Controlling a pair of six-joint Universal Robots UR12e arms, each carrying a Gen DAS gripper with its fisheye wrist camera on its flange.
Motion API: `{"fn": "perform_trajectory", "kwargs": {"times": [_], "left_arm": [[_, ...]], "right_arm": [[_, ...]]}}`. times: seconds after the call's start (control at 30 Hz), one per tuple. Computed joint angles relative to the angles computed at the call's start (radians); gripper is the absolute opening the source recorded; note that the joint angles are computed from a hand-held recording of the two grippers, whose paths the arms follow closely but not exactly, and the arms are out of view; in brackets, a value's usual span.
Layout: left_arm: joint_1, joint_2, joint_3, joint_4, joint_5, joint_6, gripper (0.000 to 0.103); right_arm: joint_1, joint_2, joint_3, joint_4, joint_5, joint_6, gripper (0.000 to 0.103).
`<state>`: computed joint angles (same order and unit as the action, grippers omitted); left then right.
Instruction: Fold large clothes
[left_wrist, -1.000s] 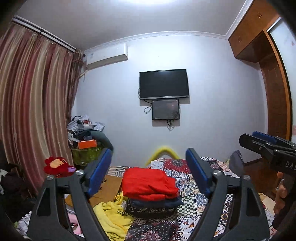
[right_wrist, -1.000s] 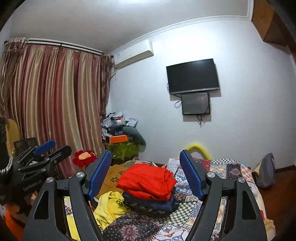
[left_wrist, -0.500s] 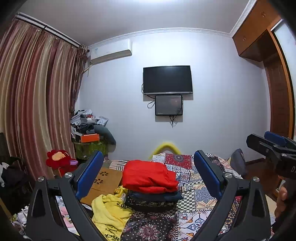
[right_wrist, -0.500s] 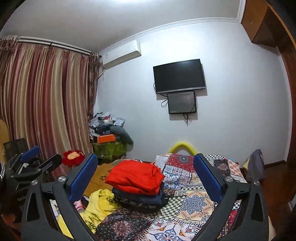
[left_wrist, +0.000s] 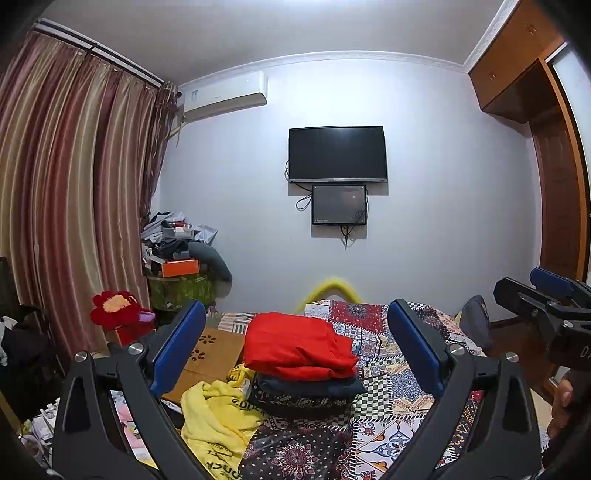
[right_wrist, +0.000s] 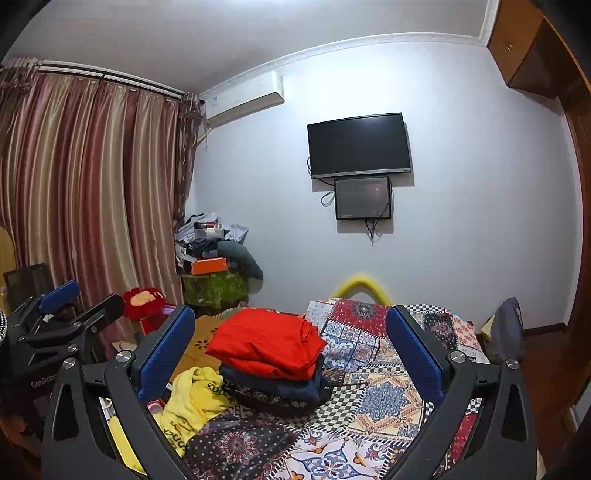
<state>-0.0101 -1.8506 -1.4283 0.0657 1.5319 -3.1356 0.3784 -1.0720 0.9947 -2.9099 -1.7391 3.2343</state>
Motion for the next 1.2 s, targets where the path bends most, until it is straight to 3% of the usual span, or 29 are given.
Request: {"fn": "perform_trajectory", "kwargs": {"times": [0.93,1.2], "left_arm": [[0.001,-0.005,0.003,-0.020,-0.003,-0.009,0.100],[0.005,0.000,0.000,-0.027,-0.043,-0.008,0.100]], "right_arm": [[-0.008,-0.017,0.017,0.014,0.011,0.014,0.103],[-0.006,-0.018,0.021,0.014,0.004,0.020,0.103]]}}
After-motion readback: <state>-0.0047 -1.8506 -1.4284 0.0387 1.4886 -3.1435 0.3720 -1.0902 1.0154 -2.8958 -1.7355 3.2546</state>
